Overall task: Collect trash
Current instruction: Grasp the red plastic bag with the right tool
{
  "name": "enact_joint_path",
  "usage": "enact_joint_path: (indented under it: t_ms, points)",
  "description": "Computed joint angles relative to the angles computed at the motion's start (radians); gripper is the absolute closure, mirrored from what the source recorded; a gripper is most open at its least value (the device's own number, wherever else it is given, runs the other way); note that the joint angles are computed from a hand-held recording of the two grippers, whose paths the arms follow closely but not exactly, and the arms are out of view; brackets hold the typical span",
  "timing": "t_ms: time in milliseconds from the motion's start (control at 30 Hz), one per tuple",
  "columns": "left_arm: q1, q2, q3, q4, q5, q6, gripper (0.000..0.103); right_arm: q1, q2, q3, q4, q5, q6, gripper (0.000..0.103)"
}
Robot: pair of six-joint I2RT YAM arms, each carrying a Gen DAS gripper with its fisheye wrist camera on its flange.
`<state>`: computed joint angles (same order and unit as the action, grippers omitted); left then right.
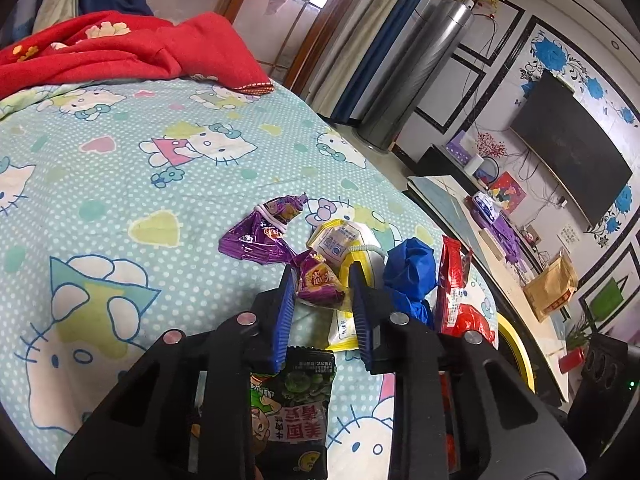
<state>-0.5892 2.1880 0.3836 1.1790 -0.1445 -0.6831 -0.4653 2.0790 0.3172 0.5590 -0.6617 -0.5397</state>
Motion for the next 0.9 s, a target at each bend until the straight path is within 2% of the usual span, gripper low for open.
enact_joint_path:
  t_ms: [133,233,533,900]
  points:
    - [-0.004,0.001,-0.014,0.024,-0.005,0.001,0.084,-0.02,0.001,0.015,-0.033,-0.003,-0.008,0.066]
    - [-0.012,0.001,-0.028,0.047,-0.02,-0.001,0.085,-0.026,-0.002,0.013,-0.015,0.003,0.01,0.071]
    - [-0.053,-0.066,-0.098,0.088,-0.103,0.012,0.085,-0.099,0.003,0.035,0.023,0.013,0.041,0.074]
    - [-0.126,-0.239,-0.161,0.05,-0.168,0.037,0.085,-0.148,-0.058,0.023,0.013,-0.012,0.002,0.074]
